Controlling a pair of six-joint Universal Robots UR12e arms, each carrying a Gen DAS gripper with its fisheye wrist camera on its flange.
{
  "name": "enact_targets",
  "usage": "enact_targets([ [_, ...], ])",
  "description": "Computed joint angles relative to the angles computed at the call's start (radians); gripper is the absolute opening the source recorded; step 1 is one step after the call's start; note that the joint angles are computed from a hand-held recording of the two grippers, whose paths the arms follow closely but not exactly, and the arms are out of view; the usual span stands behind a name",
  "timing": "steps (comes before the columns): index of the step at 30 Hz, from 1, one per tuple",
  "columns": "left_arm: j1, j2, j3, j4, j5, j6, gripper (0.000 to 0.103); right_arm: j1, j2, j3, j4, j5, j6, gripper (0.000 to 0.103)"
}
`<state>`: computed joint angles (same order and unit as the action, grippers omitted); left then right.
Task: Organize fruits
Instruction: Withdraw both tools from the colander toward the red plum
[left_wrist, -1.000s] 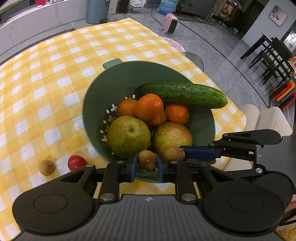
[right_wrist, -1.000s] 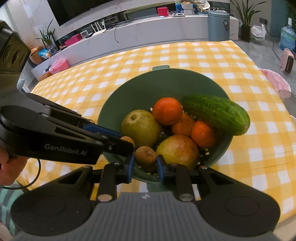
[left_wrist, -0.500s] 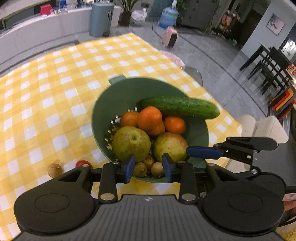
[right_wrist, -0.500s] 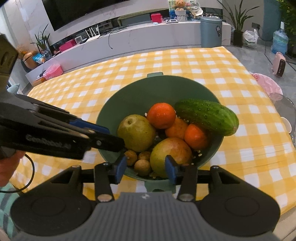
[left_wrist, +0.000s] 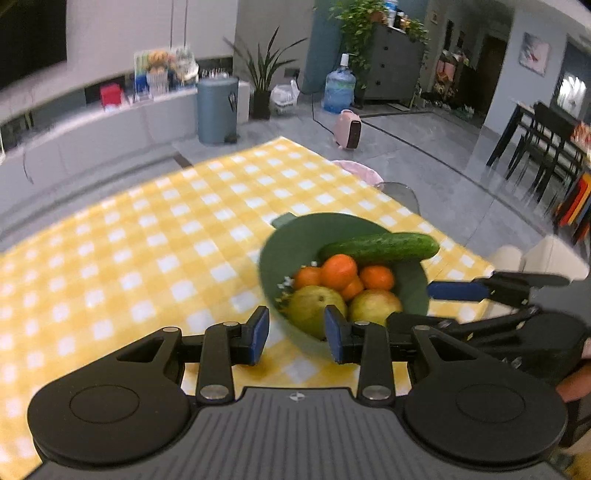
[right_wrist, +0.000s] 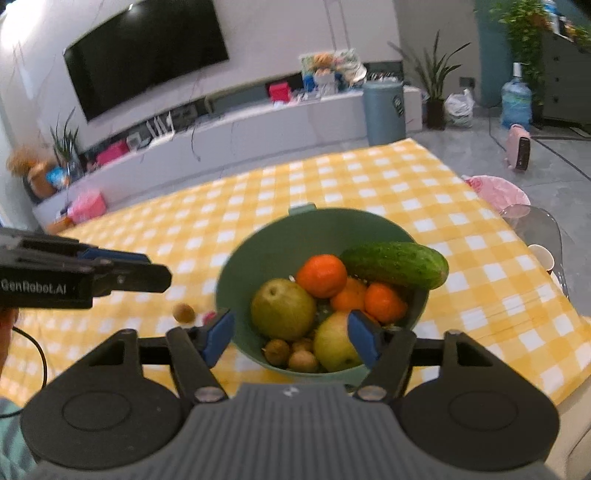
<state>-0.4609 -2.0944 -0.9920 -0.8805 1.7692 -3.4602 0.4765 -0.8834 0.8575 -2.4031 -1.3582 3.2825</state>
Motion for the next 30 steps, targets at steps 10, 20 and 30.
enact_targets([
  [10, -0.003, 0.090, -0.158, 0.090, 0.070, 0.042, 0.040, 0.048, -0.046, 0.112, -0.154, -0.042, -0.001, 0.070],
  [20, 0.000, 0.131, -0.247, 0.117, 0.108, 0.023, 0.040, 0.081, -0.045, 0.128, -0.158, -0.045, -0.043, 0.069],
  [30, 0.016, 0.131, -0.275, 0.133, 0.069, 0.020, 0.040, 0.103, -0.008, 0.076, -0.111, -0.099, -0.095, 0.060],
])
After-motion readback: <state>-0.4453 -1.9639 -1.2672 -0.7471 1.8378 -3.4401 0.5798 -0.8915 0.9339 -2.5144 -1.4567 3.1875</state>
